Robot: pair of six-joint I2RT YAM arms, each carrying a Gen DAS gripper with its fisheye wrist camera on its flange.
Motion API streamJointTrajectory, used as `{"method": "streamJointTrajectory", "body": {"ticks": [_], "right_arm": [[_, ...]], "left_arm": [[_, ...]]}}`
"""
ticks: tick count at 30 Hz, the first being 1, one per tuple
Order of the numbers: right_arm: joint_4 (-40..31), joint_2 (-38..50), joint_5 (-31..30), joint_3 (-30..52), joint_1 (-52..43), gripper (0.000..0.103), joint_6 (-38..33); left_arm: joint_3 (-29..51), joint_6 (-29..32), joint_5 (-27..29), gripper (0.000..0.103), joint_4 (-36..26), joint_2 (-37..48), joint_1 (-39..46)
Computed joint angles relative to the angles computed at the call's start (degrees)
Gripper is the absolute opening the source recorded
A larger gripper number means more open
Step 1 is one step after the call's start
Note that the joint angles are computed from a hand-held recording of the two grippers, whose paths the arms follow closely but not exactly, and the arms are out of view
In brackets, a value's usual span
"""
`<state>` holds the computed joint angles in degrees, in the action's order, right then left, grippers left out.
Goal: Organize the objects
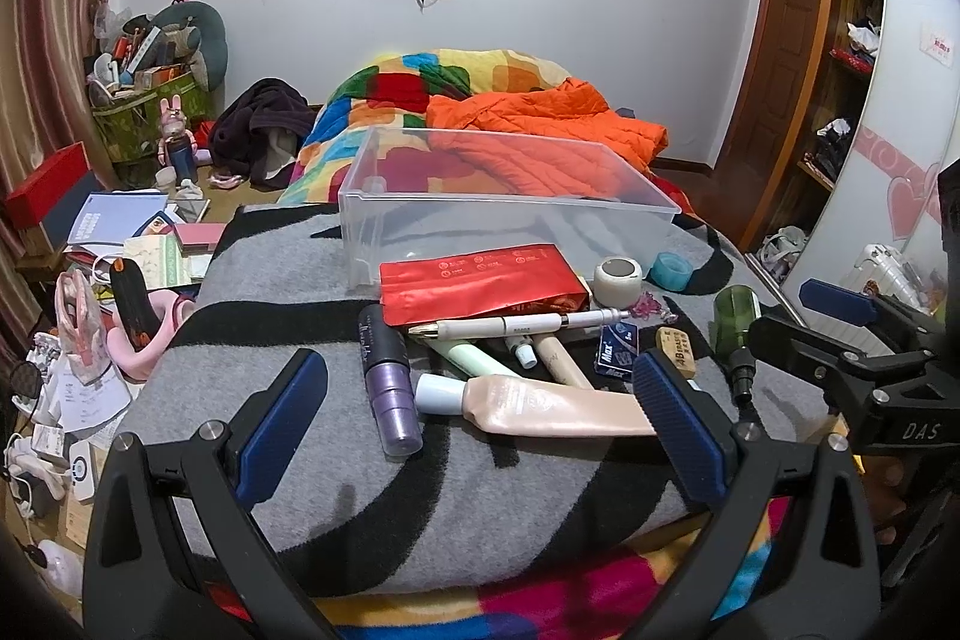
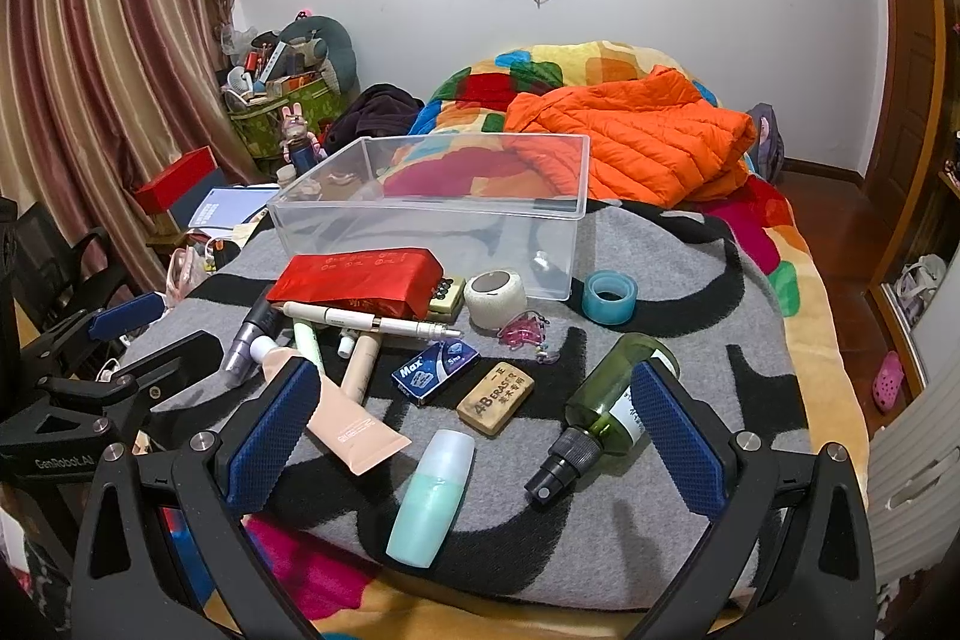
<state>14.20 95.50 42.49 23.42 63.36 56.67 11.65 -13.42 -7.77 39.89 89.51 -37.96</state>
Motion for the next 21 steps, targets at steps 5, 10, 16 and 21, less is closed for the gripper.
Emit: {"method": "streamJointTrajectory", "body": {"ticks": [5,10,16,21], "right_arm": [[1.1,1.1,-0.5,0.3,0.0,0.103,-0.2],[3.3,1.8,-1.9,-0.2,-0.8,0.103,-1.2],[7.8,3.9,-4.4,-1.1,-3.0,0.103,-3.2],[9.1,4.5,-4.8,-1.9,-4.8,0.101,-3.7]], "left_arm": [[0.2,-0.2,0.9,0.103,-0.4,0.1,0.5],[0.5,0.0,2.4,0.103,-0.3,0.8,1.3],[1.3,0.1,3.3,0.1,0.8,3.2,2.0],[3.4,0.3,4.6,0.087,-0.6,5.7,4.5]]}}
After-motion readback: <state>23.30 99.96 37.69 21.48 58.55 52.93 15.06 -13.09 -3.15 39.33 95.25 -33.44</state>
